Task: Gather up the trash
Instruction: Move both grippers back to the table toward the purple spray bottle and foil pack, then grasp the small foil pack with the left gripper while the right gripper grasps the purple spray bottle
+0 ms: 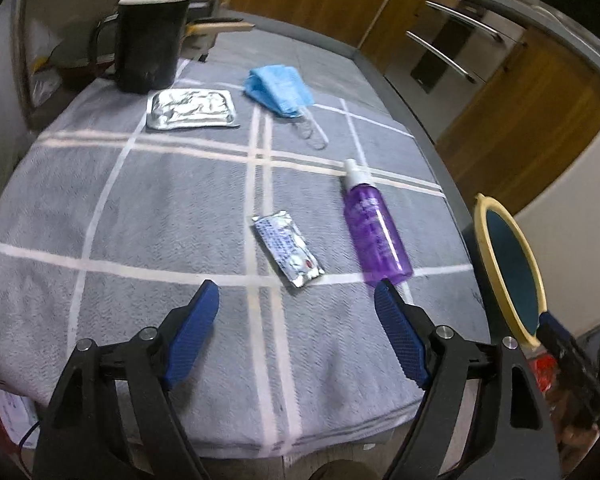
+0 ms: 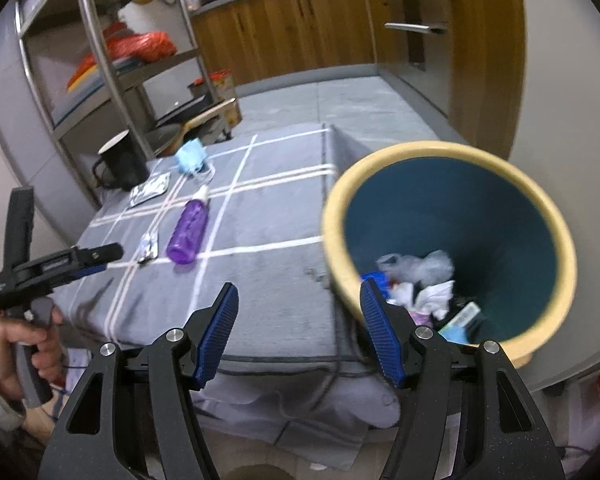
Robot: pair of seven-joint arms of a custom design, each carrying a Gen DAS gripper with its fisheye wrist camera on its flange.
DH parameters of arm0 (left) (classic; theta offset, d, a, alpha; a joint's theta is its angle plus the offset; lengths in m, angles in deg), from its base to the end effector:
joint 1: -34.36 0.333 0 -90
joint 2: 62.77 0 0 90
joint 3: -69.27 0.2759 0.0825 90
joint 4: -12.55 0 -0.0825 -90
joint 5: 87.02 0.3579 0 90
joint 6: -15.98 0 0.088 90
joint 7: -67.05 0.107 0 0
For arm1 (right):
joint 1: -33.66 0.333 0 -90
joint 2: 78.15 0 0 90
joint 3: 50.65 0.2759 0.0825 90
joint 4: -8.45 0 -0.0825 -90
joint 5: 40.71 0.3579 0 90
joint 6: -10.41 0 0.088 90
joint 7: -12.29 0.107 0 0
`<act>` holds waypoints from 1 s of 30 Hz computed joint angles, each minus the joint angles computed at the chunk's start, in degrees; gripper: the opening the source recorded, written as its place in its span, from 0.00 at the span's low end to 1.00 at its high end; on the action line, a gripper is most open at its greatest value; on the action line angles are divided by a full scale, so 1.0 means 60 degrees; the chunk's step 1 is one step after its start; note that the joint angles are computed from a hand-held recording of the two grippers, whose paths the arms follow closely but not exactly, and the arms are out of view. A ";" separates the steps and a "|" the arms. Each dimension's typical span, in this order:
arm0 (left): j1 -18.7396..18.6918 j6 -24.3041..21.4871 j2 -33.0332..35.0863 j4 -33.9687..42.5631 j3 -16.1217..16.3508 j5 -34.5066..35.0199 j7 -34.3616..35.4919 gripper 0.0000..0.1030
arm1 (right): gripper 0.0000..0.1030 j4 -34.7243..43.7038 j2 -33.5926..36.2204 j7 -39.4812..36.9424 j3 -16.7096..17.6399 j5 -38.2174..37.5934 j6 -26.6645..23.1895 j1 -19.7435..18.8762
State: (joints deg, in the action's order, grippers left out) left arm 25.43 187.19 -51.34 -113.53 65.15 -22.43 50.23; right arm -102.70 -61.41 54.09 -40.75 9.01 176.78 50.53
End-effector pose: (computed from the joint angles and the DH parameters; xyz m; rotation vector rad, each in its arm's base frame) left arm 0.5128 -0.1839 0.3126 -2.3684 1.2966 -0.8550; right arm 0.5713 0.2295 0.3731 -2.0366 1.2078 -0.2608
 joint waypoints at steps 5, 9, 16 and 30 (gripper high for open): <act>-0.0002 0.0283 0.0609 0.0564 0.0208 0.0133 -0.0138 0.66 | 0.63 0.0552 0.0493 0.1177 -0.0299 -0.1240 -0.0217 0.0562; -0.0063 0.0111 0.0996 0.1009 0.0211 -0.0260 0.0534 0.63 | 0.63 0.1296 0.1027 0.2037 -0.0387 -0.2016 -0.0506 0.0831; -0.0292 -0.0506 0.1292 0.1344 0.0283 -0.0884 0.1503 0.55 | 0.63 0.2629 0.1953 0.3201 -0.0520 -0.3145 -0.1178 0.1233; -0.0233 -0.0487 0.0846 0.0750 0.0396 0.0063 0.0893 0.24 | 0.63 0.6477 0.4393 0.4775 -0.0867 -0.5091 -0.3168 0.2089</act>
State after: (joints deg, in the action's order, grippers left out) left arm 24.04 184.27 -46.27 -109.03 67.52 -22.06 55.59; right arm -63.84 -35.05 82.74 -45.96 -21.54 157.78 63.06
